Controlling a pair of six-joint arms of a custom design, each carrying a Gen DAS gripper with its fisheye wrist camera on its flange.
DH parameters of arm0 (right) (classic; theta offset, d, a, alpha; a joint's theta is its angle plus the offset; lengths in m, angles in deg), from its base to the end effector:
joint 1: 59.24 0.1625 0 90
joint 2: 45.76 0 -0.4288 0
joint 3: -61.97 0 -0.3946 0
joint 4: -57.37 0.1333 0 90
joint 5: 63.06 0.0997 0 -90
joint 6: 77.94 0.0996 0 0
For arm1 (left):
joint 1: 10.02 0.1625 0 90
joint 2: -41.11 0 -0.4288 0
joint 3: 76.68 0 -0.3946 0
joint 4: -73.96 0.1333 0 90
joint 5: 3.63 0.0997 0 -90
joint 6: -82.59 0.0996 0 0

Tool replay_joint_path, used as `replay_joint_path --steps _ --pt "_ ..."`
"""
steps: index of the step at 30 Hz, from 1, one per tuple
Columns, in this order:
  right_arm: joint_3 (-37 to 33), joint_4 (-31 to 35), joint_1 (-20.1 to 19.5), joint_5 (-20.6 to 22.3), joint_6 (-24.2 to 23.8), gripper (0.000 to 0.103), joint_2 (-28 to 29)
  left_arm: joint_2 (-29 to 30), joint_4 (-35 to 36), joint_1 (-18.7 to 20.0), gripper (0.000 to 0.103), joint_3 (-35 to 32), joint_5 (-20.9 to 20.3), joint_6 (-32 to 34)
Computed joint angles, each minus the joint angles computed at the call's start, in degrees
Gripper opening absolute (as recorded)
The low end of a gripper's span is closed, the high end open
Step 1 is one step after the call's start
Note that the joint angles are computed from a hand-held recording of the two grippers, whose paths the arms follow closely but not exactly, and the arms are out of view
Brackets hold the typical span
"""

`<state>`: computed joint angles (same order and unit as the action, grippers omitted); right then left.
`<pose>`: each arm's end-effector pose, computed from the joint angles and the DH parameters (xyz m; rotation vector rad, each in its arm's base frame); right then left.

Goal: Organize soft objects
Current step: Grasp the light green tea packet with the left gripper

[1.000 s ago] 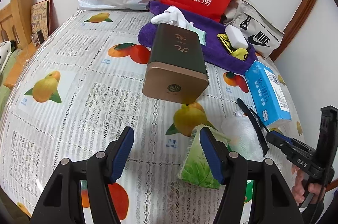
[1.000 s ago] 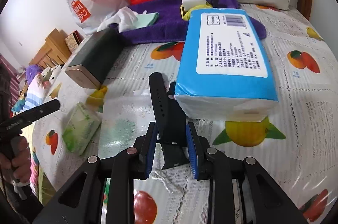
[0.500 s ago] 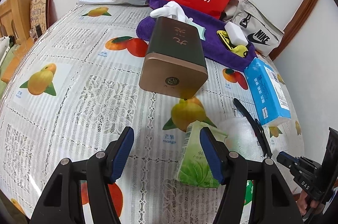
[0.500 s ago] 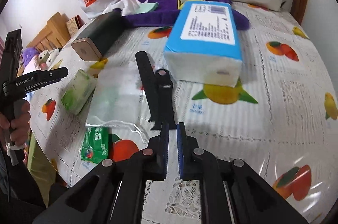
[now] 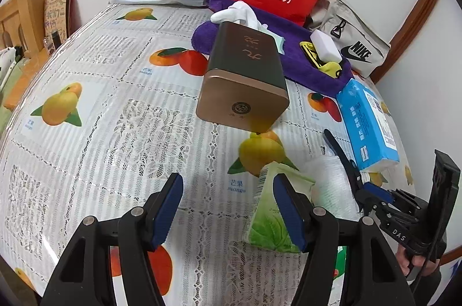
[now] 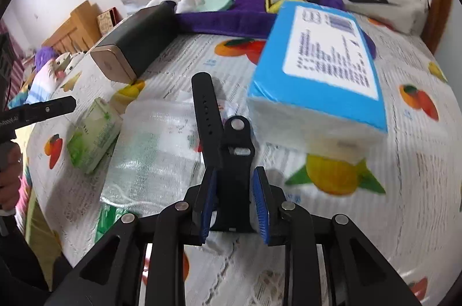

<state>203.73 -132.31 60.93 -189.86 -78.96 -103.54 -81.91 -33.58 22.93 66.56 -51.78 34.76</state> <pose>0.2584 -0.2981 0.0830 0.5691 -2.4711 0.5501 -0.0867 -0.2942 0.3069 0.2288 2.5522 -0.7401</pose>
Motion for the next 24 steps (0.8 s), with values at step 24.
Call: replay_joint_path --steps 24 --pt "7.5 0.4 2.6 -11.6 7.3 0.022 -5.9 3.9 -0.8 -4.1 0.073 2.5 -4.5 3.7"
